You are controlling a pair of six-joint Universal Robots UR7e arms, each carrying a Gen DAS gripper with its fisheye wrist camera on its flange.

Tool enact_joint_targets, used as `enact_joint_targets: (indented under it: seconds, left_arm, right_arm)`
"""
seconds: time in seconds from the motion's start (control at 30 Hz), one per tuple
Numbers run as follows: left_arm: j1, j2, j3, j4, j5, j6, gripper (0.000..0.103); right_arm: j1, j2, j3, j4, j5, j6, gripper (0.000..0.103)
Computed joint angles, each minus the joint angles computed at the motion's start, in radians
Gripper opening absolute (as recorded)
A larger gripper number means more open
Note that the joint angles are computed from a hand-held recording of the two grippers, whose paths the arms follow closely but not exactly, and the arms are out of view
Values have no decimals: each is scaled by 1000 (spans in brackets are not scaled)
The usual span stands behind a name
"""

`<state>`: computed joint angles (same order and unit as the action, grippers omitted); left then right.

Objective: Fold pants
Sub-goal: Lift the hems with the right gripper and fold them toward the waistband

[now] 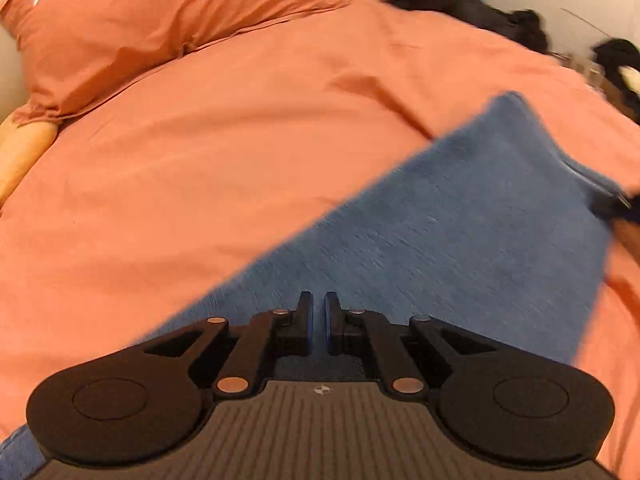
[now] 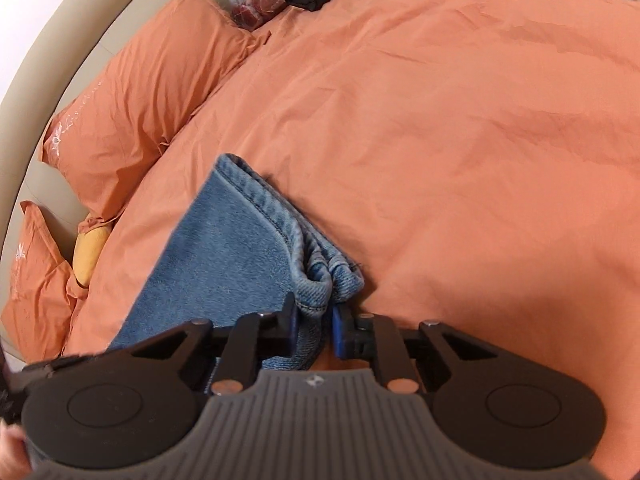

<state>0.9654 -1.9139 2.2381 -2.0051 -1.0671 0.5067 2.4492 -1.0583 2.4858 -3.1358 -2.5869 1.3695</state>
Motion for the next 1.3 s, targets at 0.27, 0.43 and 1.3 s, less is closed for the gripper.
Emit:
enact_joint_targets:
  seconds: [0.27,0.43,1.3]
  left_arm:
    - [-21,-184,-37,389,-109,18,6]
    - [-16,-233,26,424,-118,-26,0]
    - [345,-252,-370,376,-70,239,14]
  right_arm:
    - [66,-47,-109,222,-50,-46,8]
    - [104,-37,-173,300,-75,-67,7]
    - [219,620,-1069,452,121,-799,7]
